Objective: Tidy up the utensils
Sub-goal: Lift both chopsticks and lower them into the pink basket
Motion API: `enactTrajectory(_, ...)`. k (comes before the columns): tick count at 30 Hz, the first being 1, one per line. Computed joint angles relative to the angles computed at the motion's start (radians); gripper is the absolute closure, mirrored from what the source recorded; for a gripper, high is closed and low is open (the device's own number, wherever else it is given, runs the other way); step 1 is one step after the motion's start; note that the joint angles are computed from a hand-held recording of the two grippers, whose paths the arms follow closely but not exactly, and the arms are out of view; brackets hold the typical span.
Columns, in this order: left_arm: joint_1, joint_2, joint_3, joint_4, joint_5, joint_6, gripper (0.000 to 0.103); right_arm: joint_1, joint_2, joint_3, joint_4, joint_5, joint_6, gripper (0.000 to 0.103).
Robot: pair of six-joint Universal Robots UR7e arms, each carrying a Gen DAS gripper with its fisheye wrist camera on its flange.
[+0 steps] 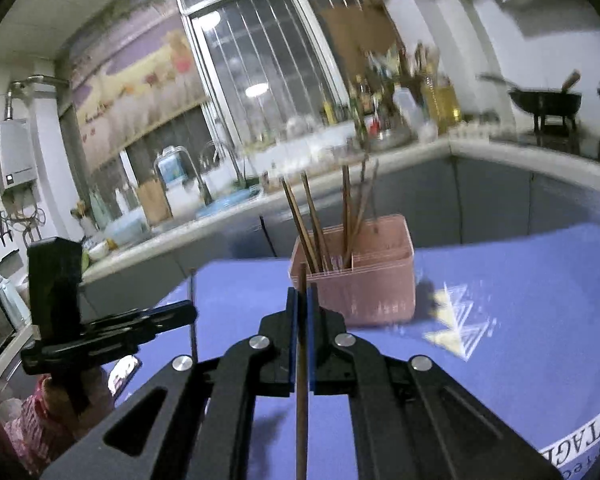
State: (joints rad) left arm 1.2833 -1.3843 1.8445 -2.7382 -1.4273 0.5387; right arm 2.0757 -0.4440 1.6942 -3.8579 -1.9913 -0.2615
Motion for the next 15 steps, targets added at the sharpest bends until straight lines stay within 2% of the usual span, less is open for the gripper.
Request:
enactTrajectory(4, 0.003, -0.023, 0.027, -0.048, -0.031, -0.005, 0.098, 0.002, 0.023, -0.019, -0.039, -0.003, -0.037, 0.099)
enactTrajectory(11, -0.004, 0.017, 0.009, -0.03, 0.038, 0.012, 0.098, -0.01, 0.029, -0.045, 0.056, -0.032, 0.003, 0.099)
enactTrajectory(13, -0.01, 0.038, -0.006, -0.015, 0.104, 0.0, 0.098, -0.007, 0.028, -0.046, 0.042, -0.031, -0.002, 0.099)
enactTrajectory(14, -0.013, 0.06, -0.025, 0.012, 0.16, -0.015, 0.098, -0.006, 0.028, -0.043, 0.037, -0.029, -0.001, 0.099)
enactTrajectory(15, -0.012, 0.079, -0.043, 0.039, 0.196, -0.033, 0.093, -0.007, 0.026, -0.041, 0.034, -0.025, 0.0, 0.099)
